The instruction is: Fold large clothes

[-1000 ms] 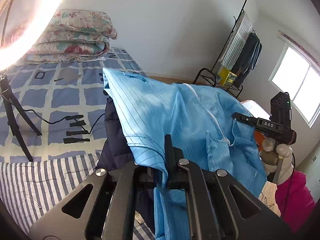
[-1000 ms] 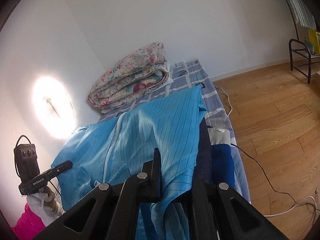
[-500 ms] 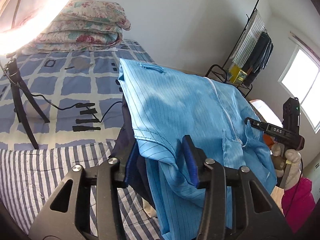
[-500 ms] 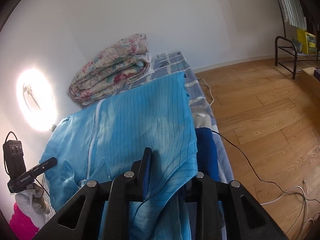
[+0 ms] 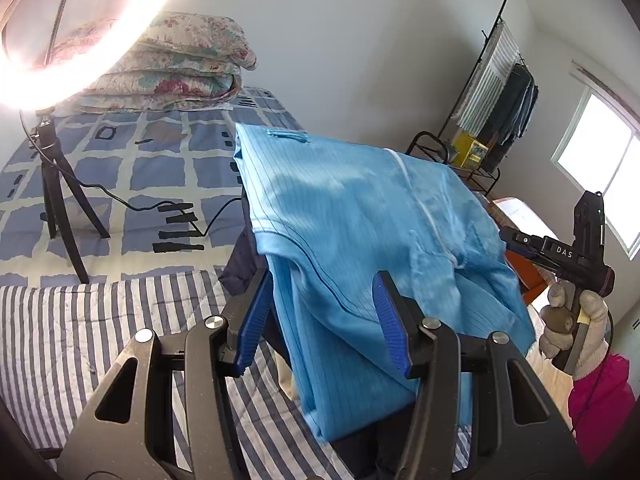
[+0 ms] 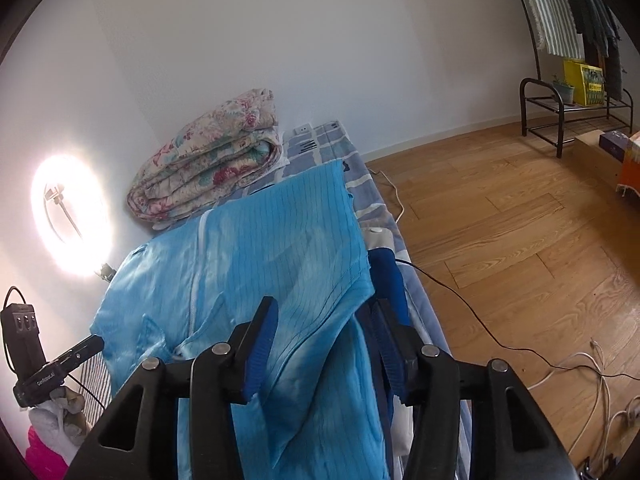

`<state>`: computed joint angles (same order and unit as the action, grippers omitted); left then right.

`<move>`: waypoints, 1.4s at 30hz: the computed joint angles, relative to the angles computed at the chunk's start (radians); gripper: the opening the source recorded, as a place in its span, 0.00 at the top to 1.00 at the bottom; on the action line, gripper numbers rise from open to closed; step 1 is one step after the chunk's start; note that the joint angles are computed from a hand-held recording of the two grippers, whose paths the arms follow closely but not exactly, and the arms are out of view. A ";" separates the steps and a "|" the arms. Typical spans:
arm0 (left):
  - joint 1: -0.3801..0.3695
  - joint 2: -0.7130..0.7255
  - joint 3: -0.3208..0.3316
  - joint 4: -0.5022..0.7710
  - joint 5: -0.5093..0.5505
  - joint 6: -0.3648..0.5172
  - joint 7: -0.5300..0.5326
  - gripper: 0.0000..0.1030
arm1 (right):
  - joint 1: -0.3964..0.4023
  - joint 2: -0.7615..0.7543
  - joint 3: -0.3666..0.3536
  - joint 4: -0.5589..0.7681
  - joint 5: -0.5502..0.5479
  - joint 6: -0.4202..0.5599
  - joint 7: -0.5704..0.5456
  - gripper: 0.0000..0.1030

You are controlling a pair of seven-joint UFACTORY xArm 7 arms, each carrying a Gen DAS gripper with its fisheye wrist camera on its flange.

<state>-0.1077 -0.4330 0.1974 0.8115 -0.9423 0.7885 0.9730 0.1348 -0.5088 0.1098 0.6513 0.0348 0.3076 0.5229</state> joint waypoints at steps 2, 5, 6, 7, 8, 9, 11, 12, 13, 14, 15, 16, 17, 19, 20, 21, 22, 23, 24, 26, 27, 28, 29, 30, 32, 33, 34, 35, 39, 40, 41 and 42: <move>0.010 -0.049 0.004 -0.023 0.019 0.016 -0.004 0.49 | -0.009 -0.029 0.023 -0.001 -0.012 0.017 0.021 0.50; 0.023 -0.143 0.022 -0.059 0.063 0.056 -0.022 0.49 | -0.014 -0.092 0.057 -0.011 -0.029 0.058 0.061 0.50; 0.028 -0.177 0.030 -0.069 0.080 0.068 -0.031 0.49 | -0.014 -0.110 0.067 -0.012 -0.034 0.071 0.075 0.50; 0.038 -0.227 0.041 -0.081 0.104 0.089 -0.045 0.49 | -0.016 -0.137 0.082 -0.013 -0.041 0.092 0.093 0.50; 0.044 -0.263 0.052 -0.090 0.125 0.104 -0.059 0.49 | -0.015 -0.172 0.100 -0.013 -0.050 0.122 0.112 0.50; 0.049 -0.300 0.064 -0.096 0.148 0.124 -0.075 0.49 | -0.017 -0.198 0.117 -0.008 -0.060 0.149 0.133 0.50; 0.068 -0.385 0.091 -0.102 0.204 0.179 -0.112 0.49 | -0.010 -0.259 0.150 0.003 -0.074 0.209 0.172 0.47; 0.079 -0.433 0.107 -0.103 0.235 0.211 -0.130 0.49 | -0.009 -0.288 0.169 0.012 -0.084 0.246 0.193 0.45; 0.084 -0.467 0.120 -0.102 0.259 0.233 -0.144 0.49 | -0.003 -0.316 0.187 0.026 -0.093 0.288 0.211 0.44; 0.095 -0.512 0.135 -0.102 0.286 0.263 -0.160 0.49 | -0.001 -0.337 0.209 0.046 -0.103 0.334 0.230 0.44; 0.105 -0.556 0.151 -0.096 0.316 0.298 -0.176 0.49 | 0.004 -0.354 0.226 0.064 -0.112 0.371 0.245 0.44; 0.112 -0.594 0.164 -0.088 0.343 0.330 -0.193 0.48 | 0.012 -0.367 0.242 0.090 -0.122 0.413 0.254 0.44; 0.113 -0.619 0.176 -0.079 0.365 0.353 -0.205 0.48 | 0.016 -0.382 0.268 0.124 -0.135 0.468 0.265 0.44; 0.122 -0.679 0.202 -0.060 0.414 0.414 -0.232 0.48 | 0.033 -0.397 0.295 0.171 -0.151 0.538 0.270 0.42; 0.124 -0.706 0.218 -0.044 0.436 0.453 -0.248 0.48 | 0.040 -0.406 0.316 0.202 -0.156 0.583 0.277 0.41; 0.123 -0.728 0.232 -0.030 0.453 0.483 -0.262 0.48 | 0.048 -0.414 0.327 0.224 -0.156 0.614 0.283 0.41; 0.126 -0.757 0.247 -0.011 0.474 0.523 -0.277 0.48 | 0.059 -0.423 0.338 0.243 -0.152 0.640 0.291 0.41; 0.127 -0.782 0.258 0.001 0.488 0.547 -0.290 0.48 | 0.067 -0.429 0.349 0.264 -0.145 0.663 0.301 0.40; 0.127 -0.807 0.268 0.016 0.505 0.572 -0.300 0.46 | 0.073 -0.439 0.358 0.279 -0.141 0.688 0.310 0.38; 0.123 -0.852 0.286 0.044 0.539 0.616 -0.318 0.41 | 0.078 -0.456 0.385 0.321 -0.131 0.742 0.334 0.35; 0.121 -0.873 0.295 0.059 0.556 0.635 -0.328 0.40 | 0.081 -0.465 0.395 0.338 -0.126 0.765 0.341 0.35; 0.119 -0.899 0.304 0.082 0.574 0.664 -0.338 0.40 | 0.082 -0.472 0.409 0.358 -0.122 0.791 0.350 0.33; 0.114 -0.916 0.310 0.100 0.589 0.683 -0.351 0.38 | 0.081 -0.473 0.422 0.378 -0.118 0.814 0.355 0.31; 0.107 -0.935 0.318 0.121 0.603 0.708 -0.365 0.34 | 0.078 -0.478 0.439 0.401 -0.114 0.843 0.362 0.30; 0.091 -0.973 0.331 0.157 0.628 0.745 -0.390 0.27 | 0.072 -0.489 0.470 0.443 -0.103 0.886 0.379 0.29; 0.084 -0.993 0.336 0.174 0.644 0.761 -0.402 0.24 | 0.071 -0.497 0.482 0.460 -0.093 0.904 0.390 0.28; 0.076 -1.009 0.339 0.188 0.659 0.772 -0.413 0.22 | 0.070 -0.505 0.492 0.473 -0.081 0.916 0.400 0.22; 0.068 -1.026 0.344 0.206 0.676 0.789 -0.426 0.21 | 0.072 -0.514 0.502 0.486 -0.069 0.921 0.407 0.16; 0.034 -1.090 0.350 0.251 0.743 0.847 -0.465 0.15 | 0.052 -0.545 0.550 0.533 -0.039 0.957 0.428 0.15; 0.028 -1.107 0.350 0.262 0.765 0.865 -0.471 0.14 | 0.044 -0.550 0.564 0.547 -0.028 0.972 0.435 0.14; 0.019 -1.121 0.351 0.269 0.783 0.873 -0.476 0.14 | 0.036 -0.555 0.579 0.559 -0.017 0.985 0.442 0.12; 0.014 -1.136 0.350 0.274 0.801 0.879 -0.481 0.13 | 0.027 -0.563 0.593 0.570 -0.009 0.996 0.447 0.10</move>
